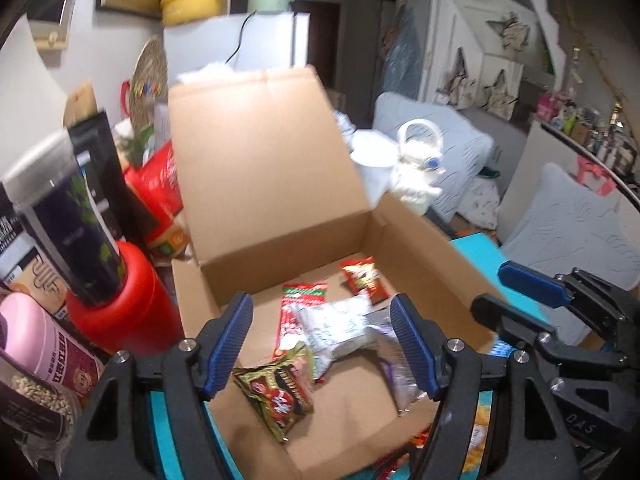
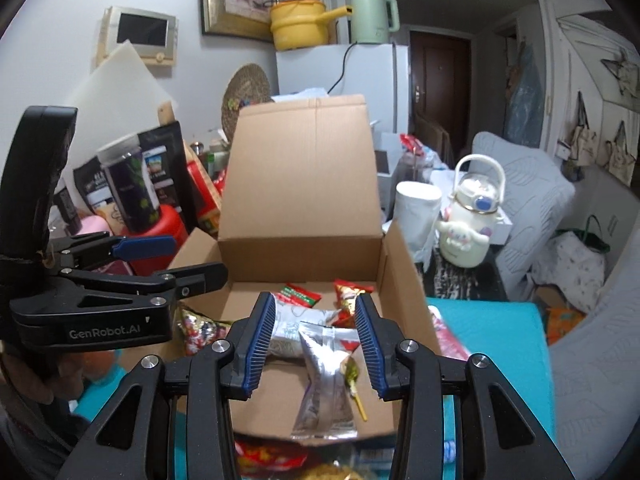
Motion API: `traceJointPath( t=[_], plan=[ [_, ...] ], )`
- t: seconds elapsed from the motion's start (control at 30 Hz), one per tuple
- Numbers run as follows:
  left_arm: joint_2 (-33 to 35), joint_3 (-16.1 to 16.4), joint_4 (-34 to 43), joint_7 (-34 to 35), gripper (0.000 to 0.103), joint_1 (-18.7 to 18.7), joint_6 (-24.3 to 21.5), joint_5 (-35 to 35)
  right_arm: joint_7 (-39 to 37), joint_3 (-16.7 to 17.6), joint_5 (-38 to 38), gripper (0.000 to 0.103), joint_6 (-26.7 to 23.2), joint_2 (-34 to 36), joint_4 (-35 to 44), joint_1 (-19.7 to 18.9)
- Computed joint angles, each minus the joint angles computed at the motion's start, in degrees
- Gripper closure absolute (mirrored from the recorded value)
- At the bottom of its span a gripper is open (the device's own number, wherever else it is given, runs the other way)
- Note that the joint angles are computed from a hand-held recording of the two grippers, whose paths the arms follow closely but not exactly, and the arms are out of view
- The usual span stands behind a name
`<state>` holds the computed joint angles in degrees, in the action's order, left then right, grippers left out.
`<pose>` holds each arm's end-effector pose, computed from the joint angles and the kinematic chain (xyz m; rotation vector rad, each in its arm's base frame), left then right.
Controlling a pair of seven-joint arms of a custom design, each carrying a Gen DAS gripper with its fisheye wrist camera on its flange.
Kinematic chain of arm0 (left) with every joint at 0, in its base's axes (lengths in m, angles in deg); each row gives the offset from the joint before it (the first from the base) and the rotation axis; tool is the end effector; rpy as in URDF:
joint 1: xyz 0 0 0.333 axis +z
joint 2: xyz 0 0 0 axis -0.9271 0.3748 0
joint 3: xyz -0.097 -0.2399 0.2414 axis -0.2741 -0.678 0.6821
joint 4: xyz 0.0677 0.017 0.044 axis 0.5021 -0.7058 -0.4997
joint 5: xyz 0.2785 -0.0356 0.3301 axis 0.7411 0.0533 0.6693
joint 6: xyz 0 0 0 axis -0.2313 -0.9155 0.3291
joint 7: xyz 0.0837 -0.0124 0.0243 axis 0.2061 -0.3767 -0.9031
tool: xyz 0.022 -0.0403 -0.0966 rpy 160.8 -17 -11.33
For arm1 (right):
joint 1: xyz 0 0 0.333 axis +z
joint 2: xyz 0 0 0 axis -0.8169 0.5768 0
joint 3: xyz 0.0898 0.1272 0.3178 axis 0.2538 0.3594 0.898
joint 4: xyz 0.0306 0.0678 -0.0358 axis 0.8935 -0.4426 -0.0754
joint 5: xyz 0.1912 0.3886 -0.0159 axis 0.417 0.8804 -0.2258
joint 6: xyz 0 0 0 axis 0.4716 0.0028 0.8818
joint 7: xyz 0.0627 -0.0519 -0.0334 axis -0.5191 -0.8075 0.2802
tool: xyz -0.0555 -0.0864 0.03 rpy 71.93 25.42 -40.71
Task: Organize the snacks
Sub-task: 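Withdraw both grippers from the box toward the waffle pack and gold box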
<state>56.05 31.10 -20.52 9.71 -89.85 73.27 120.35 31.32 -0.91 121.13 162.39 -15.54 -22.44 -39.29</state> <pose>0.5897 -0.3716 0.5775 -1.8995 1.4482 -0.7531 0.6575 0.2604 0.5688 -2.0239 0.8074 -0.3792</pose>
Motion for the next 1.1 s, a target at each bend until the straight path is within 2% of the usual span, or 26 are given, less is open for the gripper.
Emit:
traceJointPath(
  t=[0.23,0.33,0.47,0.73,1.0,1.1],
  plan=[
    [-2.2,-1.3,-1.0,-2.2,0.032,-1.5,2.5,6.1,-3.9,-1.0,5.3,0.062,2.8,-7.1,-6.9,0.2],
    [-2.6,-1.8,-1.3,-1.8,0.032,-1.9,4.6,7.0,-5.1,-2.2,7.4,0.062,2.7,-9.7,-9.4,0.7],
    [-2.2,-2.4,-0.8,-0.7,0.032,-2.7,5.7,7.6,-5.6,-3.7,8.4,0.062,5.2,-13.5,-13.6,1.8],
    [-0.6,-2.8,0.9,1.7,0.032,-4.9,7.1,8.0,-3.3,-6.7,7.5,0.062,8.1,-19.4,-20.6,3.2],
    [2.4,-2.7,3.4,3.0,0.032,-7.9,6.1,8.1,-0.8,-9.5,6.0,0.062,10.3,-23.3,-26.2,3.9],
    [3.7,-2.5,4.7,4.2,0.032,-9.1,5.7,6.9,0.1,-10.3,5.6,0.056,10.5,-24.4,-27.8,3.8]
  ],
)
